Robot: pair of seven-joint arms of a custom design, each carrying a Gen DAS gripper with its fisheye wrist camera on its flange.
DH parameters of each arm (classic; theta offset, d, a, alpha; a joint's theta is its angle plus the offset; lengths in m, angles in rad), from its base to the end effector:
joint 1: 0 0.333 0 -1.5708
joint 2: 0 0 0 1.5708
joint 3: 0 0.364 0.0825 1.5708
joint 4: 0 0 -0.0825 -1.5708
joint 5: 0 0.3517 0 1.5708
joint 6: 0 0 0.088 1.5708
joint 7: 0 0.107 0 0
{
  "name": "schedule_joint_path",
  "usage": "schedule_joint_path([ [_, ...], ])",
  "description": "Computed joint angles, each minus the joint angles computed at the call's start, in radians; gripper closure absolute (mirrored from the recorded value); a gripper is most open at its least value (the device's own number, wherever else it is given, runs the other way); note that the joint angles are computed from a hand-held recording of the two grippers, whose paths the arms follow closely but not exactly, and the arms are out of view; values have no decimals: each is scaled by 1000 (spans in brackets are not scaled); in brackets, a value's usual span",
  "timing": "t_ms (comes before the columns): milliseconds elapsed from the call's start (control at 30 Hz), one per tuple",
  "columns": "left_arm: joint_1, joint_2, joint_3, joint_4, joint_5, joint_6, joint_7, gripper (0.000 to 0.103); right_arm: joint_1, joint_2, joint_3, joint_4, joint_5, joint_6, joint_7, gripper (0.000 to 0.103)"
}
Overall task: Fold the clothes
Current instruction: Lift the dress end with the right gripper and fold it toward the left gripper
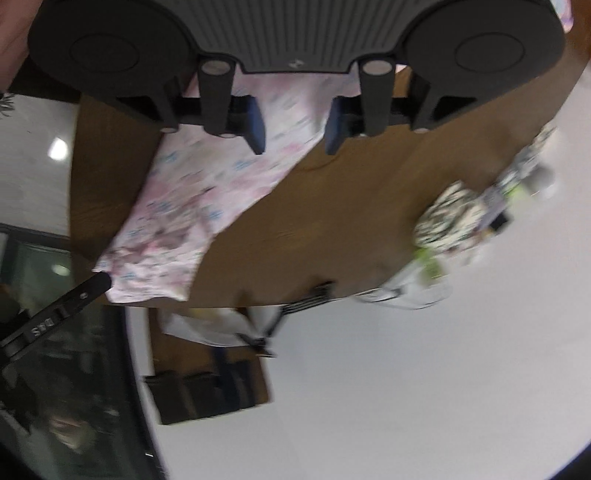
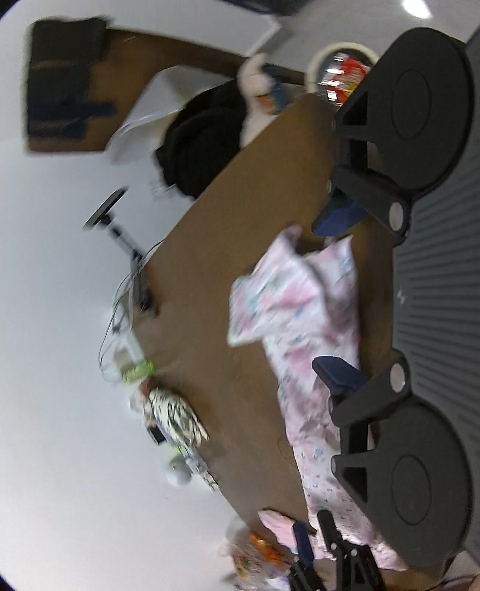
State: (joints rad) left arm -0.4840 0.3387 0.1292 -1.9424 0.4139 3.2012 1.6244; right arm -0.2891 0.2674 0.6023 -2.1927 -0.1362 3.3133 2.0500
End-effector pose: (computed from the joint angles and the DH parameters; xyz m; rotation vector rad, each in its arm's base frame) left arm 0.5941 -0.2724 0.4812 -0.8121 2.1944 -0.7565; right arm 0.5695 0.1682 0.4641 -1.5007 1.6754 -0.3109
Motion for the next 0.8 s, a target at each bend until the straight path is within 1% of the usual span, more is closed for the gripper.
schedule_joint_path([
  [67,68,43,-102,63,-26,-45,51,78,-103,37,105,-8,-2,14,37,31],
  [100,101,69,-154,103,-44,-76,80,81,-179,67,184,-9,-22,27,55,32],
  [133,123,92,-191,139,-61,-102,101,84,-240,102,248,-7,-51,45,79,32],
  [167,134,114,-214,172,-78,-120,113,85,-265,127,278,0,-64,53,103,33],
  [200,142,137,-233,207,-95,-138,122,85,-257,137,273,9,-63,58,122,33],
  [300,142,199,-258,300,-133,-164,131,85,-212,149,239,34,-64,65,180,34],
  [400,163,240,-312,355,-166,-198,181,85,-106,136,132,38,-36,112,230,35],
  [433,162,248,-319,365,-169,-213,199,86,-96,145,122,42,-41,125,246,37],
  [500,154,261,-326,376,-175,-244,230,86,-98,168,122,53,-65,145,278,39],
  [533,148,264,-323,372,-176,-245,236,91,-99,180,122,58,-77,156,294,47],
  [567,141,266,-316,366,-176,-236,239,92,-96,187,117,67,-90,152,306,52],
  [633,123,265,-296,361,-175,-226,233,92,-87,195,100,84,-114,136,327,67],
  [667,119,265,-291,359,-174,-221,232,92,-80,196,90,92,-126,130,336,72],
  [700,114,267,-285,361,-174,-219,230,93,-74,196,80,99,-137,124,345,82],
  [733,108,270,-279,365,-174,-218,226,93,-51,190,51,103,-143,128,348,86],
  [800,99,276,-271,375,-176,-216,214,92,13,172,-24,111,-146,144,345,90],
])
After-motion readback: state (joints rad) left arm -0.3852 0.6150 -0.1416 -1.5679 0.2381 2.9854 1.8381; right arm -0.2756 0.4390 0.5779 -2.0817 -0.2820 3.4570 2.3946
